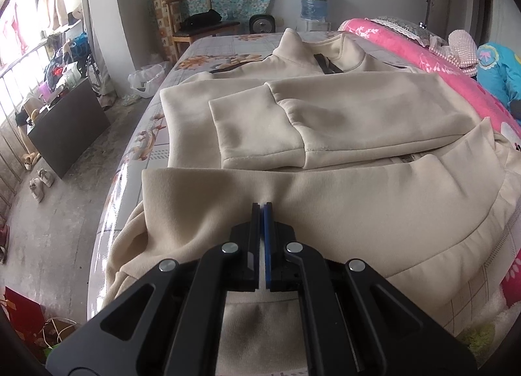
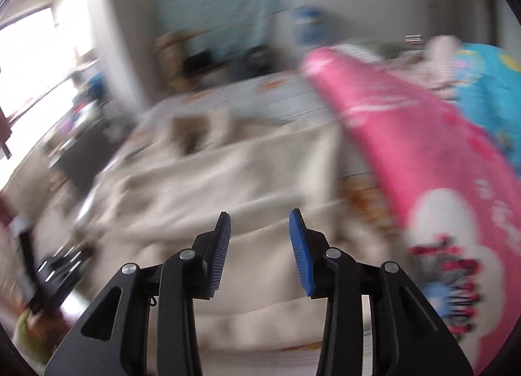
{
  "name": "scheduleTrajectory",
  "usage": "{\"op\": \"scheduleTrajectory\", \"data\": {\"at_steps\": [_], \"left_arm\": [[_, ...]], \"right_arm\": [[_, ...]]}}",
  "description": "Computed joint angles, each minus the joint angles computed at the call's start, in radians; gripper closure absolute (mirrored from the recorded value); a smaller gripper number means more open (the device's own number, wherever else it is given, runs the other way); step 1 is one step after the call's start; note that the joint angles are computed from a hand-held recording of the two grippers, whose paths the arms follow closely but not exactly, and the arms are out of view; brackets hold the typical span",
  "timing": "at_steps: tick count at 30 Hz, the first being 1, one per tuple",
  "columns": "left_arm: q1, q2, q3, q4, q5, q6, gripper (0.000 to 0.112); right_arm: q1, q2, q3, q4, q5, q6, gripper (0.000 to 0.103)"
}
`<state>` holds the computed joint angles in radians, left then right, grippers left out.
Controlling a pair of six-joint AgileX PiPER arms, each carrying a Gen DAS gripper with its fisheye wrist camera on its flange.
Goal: Fold large clothes
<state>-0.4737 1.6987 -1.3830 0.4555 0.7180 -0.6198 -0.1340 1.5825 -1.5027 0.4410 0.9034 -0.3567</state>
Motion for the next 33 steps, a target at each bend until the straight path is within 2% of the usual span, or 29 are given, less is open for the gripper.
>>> {"op": "scheduleTrajectory", "data": {"at_steps": [2,3,5,8,10,13,15,16,18,19,20,21,25,28,29,31,33], "left_arm": [[-0.004,0.004,-0.005,0.009,0.008,-0.015,0.111],[-0.005,0.005,-0.008,0.011,0.012,-0.020,0.111],[-0.008,0.006,-0.010,0.016,0.017,-0.030,0.111],[-0.006,0.000,-0.005,0.010,0.019,-0.038,0.111],[0.011,-0.027,0.015,-0.034,-0.006,-0.013,0.109],[0.038,-0.135,0.115,-0.050,-0.120,-0.023,0.108],[0.059,-0.189,0.157,-0.117,-0.179,0.055,0.108],[0.075,-0.192,0.156,-0.186,-0.181,0.124,0.108],[0.108,-0.151,0.122,-0.295,-0.133,0.222,0.108],[0.118,-0.119,0.096,-0.313,-0.092,0.230,0.108],[0.141,-0.092,0.095,-0.336,-0.083,0.244,0.107],[0.164,-0.105,0.116,-0.366,-0.115,0.257,0.107],[0.253,-0.121,0.123,-0.332,-0.093,0.176,0.109],[0.320,-0.145,0.154,-0.437,-0.117,0.262,0.111],[0.317,-0.151,0.152,-0.411,-0.113,0.246,0.111],[0.282,-0.161,0.142,-0.271,-0.086,0.140,0.110],[0.277,-0.186,0.145,-0.245,-0.093,0.115,0.110]], "right_arm": [[0.090,0.049,-0.014,0.036,0.076,-0.087,0.068],[0.135,0.070,-0.018,0.013,0.085,-0.089,0.072],[0.206,0.146,-0.049,-0.021,0.117,-0.084,0.093],[0.236,0.205,-0.068,-0.031,0.074,-0.081,0.097],[0.253,0.233,-0.114,-0.077,0.071,-0.049,0.097],[0.261,0.248,-0.122,-0.076,0.045,-0.058,0.097],[0.252,0.256,-0.123,-0.053,0.041,-0.060,0.097],[0.252,0.264,-0.136,-0.052,0.045,-0.054,0.098],[0.259,0.273,-0.151,-0.066,0.045,-0.044,0.098],[0.262,0.270,-0.145,-0.071,0.039,-0.041,0.098],[0.264,0.266,-0.140,-0.072,0.036,-0.040,0.098],[0.262,0.268,-0.142,-0.068,0.039,-0.042,0.098],[0.254,0.264,-0.136,-0.050,0.042,-0.047,0.098],[0.252,0.268,-0.141,-0.046,0.044,-0.047,0.098],[0.252,0.268,-0.140,-0.045,0.043,-0.049,0.098],[0.252,0.268,-0.140,-0.043,0.043,-0.048,0.098],[0.250,0.269,-0.139,-0.036,0.043,-0.046,0.098]]}}
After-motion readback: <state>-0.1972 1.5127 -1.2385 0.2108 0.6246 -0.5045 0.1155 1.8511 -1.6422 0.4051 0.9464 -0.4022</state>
